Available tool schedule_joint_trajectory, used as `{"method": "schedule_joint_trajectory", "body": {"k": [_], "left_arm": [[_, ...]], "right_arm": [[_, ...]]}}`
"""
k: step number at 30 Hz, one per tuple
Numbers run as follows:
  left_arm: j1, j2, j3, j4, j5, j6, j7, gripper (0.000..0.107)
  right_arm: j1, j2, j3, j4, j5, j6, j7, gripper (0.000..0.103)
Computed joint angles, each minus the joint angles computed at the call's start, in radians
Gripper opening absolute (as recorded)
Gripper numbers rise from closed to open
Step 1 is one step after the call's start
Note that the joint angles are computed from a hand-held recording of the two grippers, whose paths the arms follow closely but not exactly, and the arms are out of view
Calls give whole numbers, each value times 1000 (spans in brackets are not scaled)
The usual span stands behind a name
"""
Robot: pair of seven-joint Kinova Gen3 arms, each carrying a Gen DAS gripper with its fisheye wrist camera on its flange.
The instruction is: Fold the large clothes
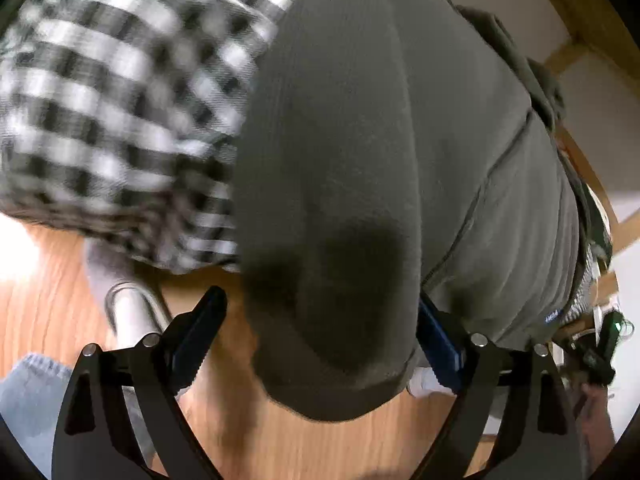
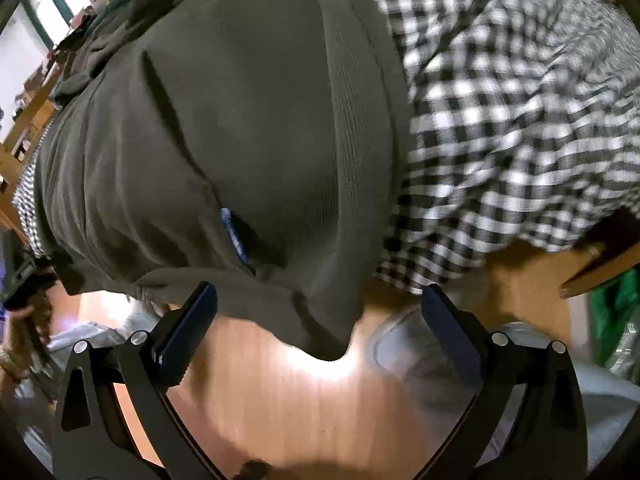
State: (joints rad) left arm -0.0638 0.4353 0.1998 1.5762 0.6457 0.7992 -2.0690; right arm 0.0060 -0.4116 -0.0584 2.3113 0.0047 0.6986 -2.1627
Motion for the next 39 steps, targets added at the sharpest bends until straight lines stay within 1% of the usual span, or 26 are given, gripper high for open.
{"method": "schedule_joint_trajectory", "body": {"k": [3,6,7,9,10,12,13,15,17,19,20,21,22,24,25,26,28,30,31,32,33,34,36,37,38,39], "left_arm": [[-16,10,24,22,51,-41,-47,89],[-24,1,31,64,98,-94,-113,89],[-41,0,47,79,114,-102,-143,89],[-92,-5,67,108,152,-96,-211,89],[-93,-4,64,116,167,-93,-224,89],[-77,3,37,108,167,-70,-204,97],[-79,8,32,102,170,-52,-190,97],[-92,14,24,101,188,-25,-178,97],[-94,18,19,88,175,7,-143,97],[-85,-5,15,103,200,-11,-154,97],[-65,-38,-10,121,204,-25,-166,97],[-62,-55,-18,124,192,-23,-164,97],[-79,-69,-7,129,186,-5,-165,97],[-121,-43,43,89,165,70,-153,97],[-118,-37,55,71,135,97,-139,97],[-96,-35,49,58,94,108,-139,97],[-10,-50,-6,58,13,81,-93,97],[66,-95,-87,101,-36,2,-20,97],[78,-116,-115,124,-40,-27,-5,97],[73,-125,-125,137,-30,-39,-5,97],[49,-123,-117,141,-4,-35,-22,97],[17,-105,-90,136,31,-15,-55,97],[-54,-52,-11,114,71,43,-135,97],[-61,-43,2,108,73,48,-158,97],[-56,-39,-2,113,87,38,-180,97],[-62,-36,4,122,118,23,-199,97]], "right_arm": [[-49,2,78,59,-16,-122,92,100],[-28,27,83,97,-31,-191,142,100],[-46,17,108,119,-46,-232,168,100],[-114,-30,189,169,-92,-313,243,100],[-158,-53,234,189,-130,-349,283,97],[-195,-92,269,205,-169,-371,332,79],[-185,-95,261,202,-166,-358,332,77],[-170,-92,270,181,-181,-298,336,63],[-154,-101,280,175,-211,-263,354,63],[-106,-107,241,161,-198,-220,353,63],[-81,-103,220,149,-182,-187,342,64],[-74,-97,215,139,-171,-166,335,64],[-59,-109,196,131,-173,-128,339,64],[-81,-112,192,129,-188,-99,362,64],[-80,-98,182,135,-196,-108,379,64],[-82,-92,180,137,-190,-112,379,64],[-77,-72,200,135,-202,-109,387,64],[-72,-56,204,128,-232,-91,382,66],[-67,-45,197,119,-236,-66,371,67],[-52,-42,173,113,-225,-47,358,73],[-56,-35,163,108,-231,-44,361,74],[-76,-37,171,118,-248,-57,381,74],[-106,-24,186,123,-276,-80,413,74],[-111,-21,190,126,-285,-87,423,74],[-112,-23,191,130,-293,-95,429,74],[-120,-27,195,132,-308,-100,437,72]]}}
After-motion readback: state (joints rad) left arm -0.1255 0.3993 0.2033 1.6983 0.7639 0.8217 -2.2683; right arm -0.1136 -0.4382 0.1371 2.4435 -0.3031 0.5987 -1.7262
